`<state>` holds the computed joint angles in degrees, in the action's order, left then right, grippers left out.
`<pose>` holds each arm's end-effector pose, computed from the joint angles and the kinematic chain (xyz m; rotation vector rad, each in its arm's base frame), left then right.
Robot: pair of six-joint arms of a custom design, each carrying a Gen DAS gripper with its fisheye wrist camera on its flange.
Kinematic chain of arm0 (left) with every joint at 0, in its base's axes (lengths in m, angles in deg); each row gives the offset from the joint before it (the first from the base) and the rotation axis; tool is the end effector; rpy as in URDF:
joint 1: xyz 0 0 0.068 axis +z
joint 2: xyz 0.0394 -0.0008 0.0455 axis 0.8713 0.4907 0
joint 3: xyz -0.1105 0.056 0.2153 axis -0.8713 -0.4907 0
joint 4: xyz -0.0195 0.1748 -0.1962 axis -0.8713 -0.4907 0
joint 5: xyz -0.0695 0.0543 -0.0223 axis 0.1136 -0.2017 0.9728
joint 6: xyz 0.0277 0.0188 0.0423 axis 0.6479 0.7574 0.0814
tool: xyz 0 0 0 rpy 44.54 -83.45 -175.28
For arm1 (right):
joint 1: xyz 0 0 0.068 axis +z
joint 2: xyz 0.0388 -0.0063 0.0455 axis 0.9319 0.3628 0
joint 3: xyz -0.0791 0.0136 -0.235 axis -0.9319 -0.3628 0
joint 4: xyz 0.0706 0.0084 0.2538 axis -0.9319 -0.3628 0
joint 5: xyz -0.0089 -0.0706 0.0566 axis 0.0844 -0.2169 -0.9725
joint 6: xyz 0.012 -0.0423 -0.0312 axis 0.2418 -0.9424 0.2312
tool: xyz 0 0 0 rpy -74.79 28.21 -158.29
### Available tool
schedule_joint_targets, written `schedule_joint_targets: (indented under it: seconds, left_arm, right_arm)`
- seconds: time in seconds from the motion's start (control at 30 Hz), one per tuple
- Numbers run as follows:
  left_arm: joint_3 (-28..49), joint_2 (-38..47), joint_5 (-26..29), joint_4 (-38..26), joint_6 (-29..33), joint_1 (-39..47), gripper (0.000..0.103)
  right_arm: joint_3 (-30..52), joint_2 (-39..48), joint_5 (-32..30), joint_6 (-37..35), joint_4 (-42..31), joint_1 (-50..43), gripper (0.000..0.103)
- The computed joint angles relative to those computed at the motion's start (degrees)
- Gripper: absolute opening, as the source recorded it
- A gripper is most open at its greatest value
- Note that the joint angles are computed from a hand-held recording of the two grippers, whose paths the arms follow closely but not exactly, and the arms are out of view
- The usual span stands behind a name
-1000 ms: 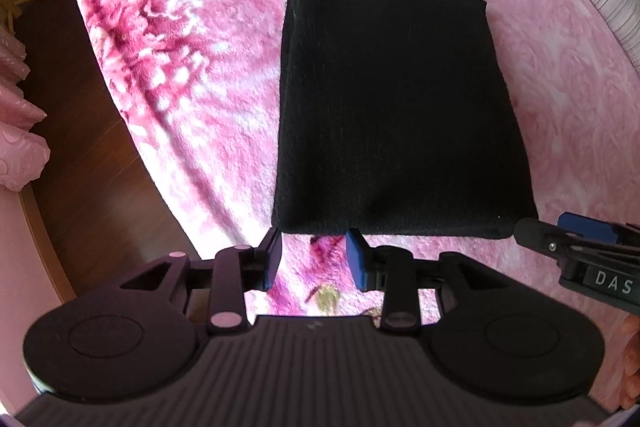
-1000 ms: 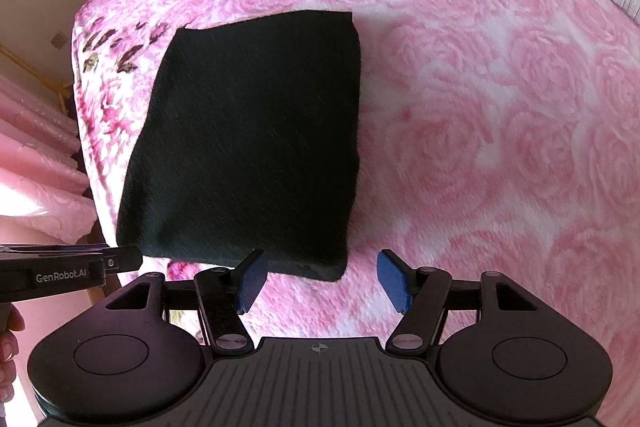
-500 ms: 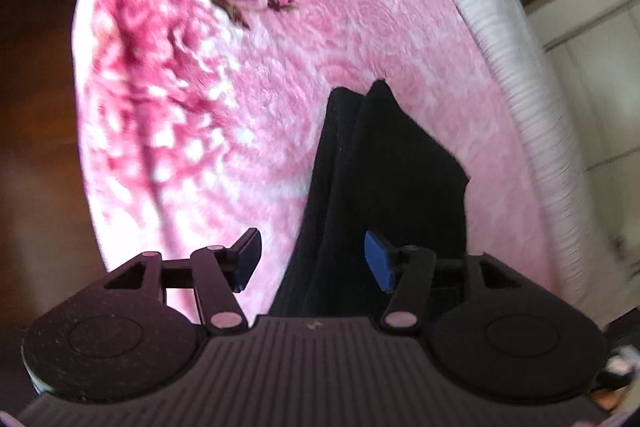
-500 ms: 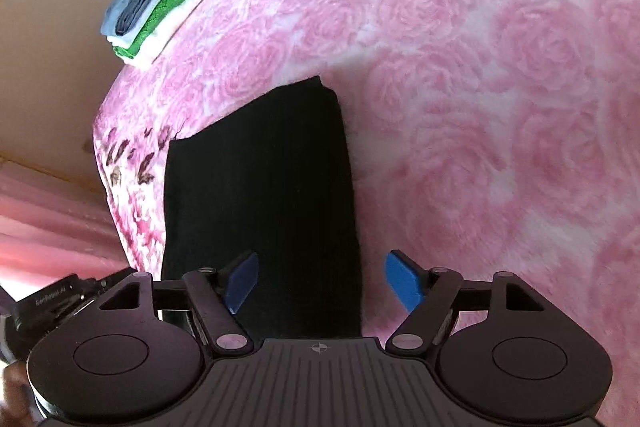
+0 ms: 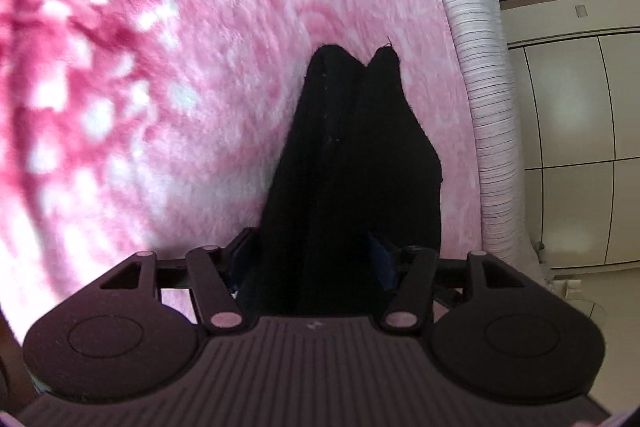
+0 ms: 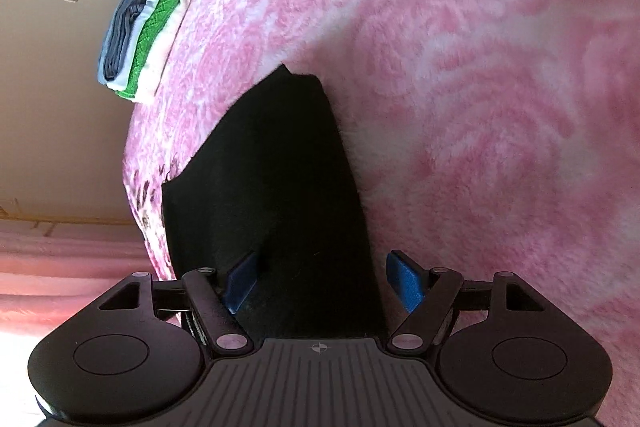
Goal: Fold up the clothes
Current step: 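Grasp the folded black bundle's edge with both grippers, then lift the black bundle with both grippers and carry it toward the clothes stack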
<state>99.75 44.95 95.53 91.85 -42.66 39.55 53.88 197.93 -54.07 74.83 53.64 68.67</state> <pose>0.2174 -0.1005 0.0161 -0.6423 2.5520 -1.1364 0.2884 0.0259 0.0129 0.1590 2.7514 1.2342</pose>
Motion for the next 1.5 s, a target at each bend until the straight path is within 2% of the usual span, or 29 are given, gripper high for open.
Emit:
schedule_joint_targets:
  seconds: [0.2, 0.3, 0.33, 0.37, 0.4, 0.43, 0.5, 0.6, 0.73, 0.87, 0.97, 1.03, 1.1, 1.2, 1.27, 1.4, 1.5]
  left_arm:
    - [5.9, 5.7, 4.7, -0.6, 1.7, 0.7, 0.060]
    - [9.0, 7.7, 5.0, -2.2, 2.6, -0.2, 0.055]
    - [9.4, 7.8, 4.8, -2.6, 3.0, -0.4, 0.049]
    - [9.6, 7.8, 4.7, -2.8, 3.3, -0.5, 0.044]
    - [9.8, 7.8, 4.6, -3.1, 3.7, -0.7, 0.041]
    - [9.3, 7.5, 4.8, -2.8, 3.9, -0.5, 0.035]
    - [8.1, 5.4, 4.8, -2.9, 4.4, -0.7, 0.031]
    - [6.3, -1.7, 3.8, -8.1, 5.1, -1.8, 0.029]
    - [2.5, -19.2, 3.7, -20.9, 4.5, -2.5, 0.029]
    - [4.8, -42.8, 1.2, -46.3, 6.2, -4.2, 0.029]
    - [12.9, -50.6, -0.7, -63.1, 8.7, -4.9, 0.029]
    - [18.7, -51.9, -0.8, -70.7, 11.4, -4.3, 0.029]
    - [24.4, -51.0, 0.2, -75.4, 14.8, -2.5, 0.029]
    - [29.7, -50.5, 3.7, -80.1, 19.7, 2.6, 0.029]
    - [33.5, -47.9, 7.0, -81.9, 24.0, 7.1, 0.029]
    - [41.7, -40.3, 16.3, -87.3, 36.0, 19.2, 0.029]
    - [53.3, -28.2, 23.4, -96.9, 51.4, 28.5, 0.029]
  right_arm:
    - [3.8, 7.7, -7.0, 1.3, 3.3, -0.9, 0.075]
    - [5.8, 8.8, -7.1, 0.9, 2.6, 0.5, 0.075]
    - [6.4, 8.8, -6.5, 0.3, 1.9, 1.0, 0.074]
    - [6.9, 8.6, -5.6, -0.6, 0.9, 1.5, 0.070]
    - [7.4, 8.4, -5.0, -1.3, -0.2, 1.8, 0.059]
    - [7.7, 8.2, -4.7, -1.8, -1.2, 1.7, 0.053]
    - [7.5, 6.9, -5.0, -2.3, -2.9, 1.2, 0.046]
    - [5.3, 1.5, -4.1, -1.9, -5.4, 1.8, 0.044]
    - [0.1, -9.7, -5.5, 1.5, -9.9, 1.4, 0.043]
    - [-4.7, -24.7, -7.8, 3.9, -18.1, 0.8, 0.043]
    - [-6.4, -35.7, -8.6, 10.0, -22.0, 2.0, 0.044]
    - [-7.2, -42.3, -8.7, 15.6, -23.4, 3.1, 0.044]
    - [-7.0, -46.8, -8.4, 20.7, -23.1, 4.5, 0.044]
    - [-4.9, -48.5, -5.6, 29.6, -17.4, 9.2, 0.044]
    - [-1.9, -47.8, -3.1, 32.9, -15.2, 12.5, 0.044]
    - [2.1, -44.8, 4.2, 40.7, -7.3, 20.9, 0.044]
    - [4.8, -39.9, 12.2, 47.5, 0.1, 28.8, 0.044]
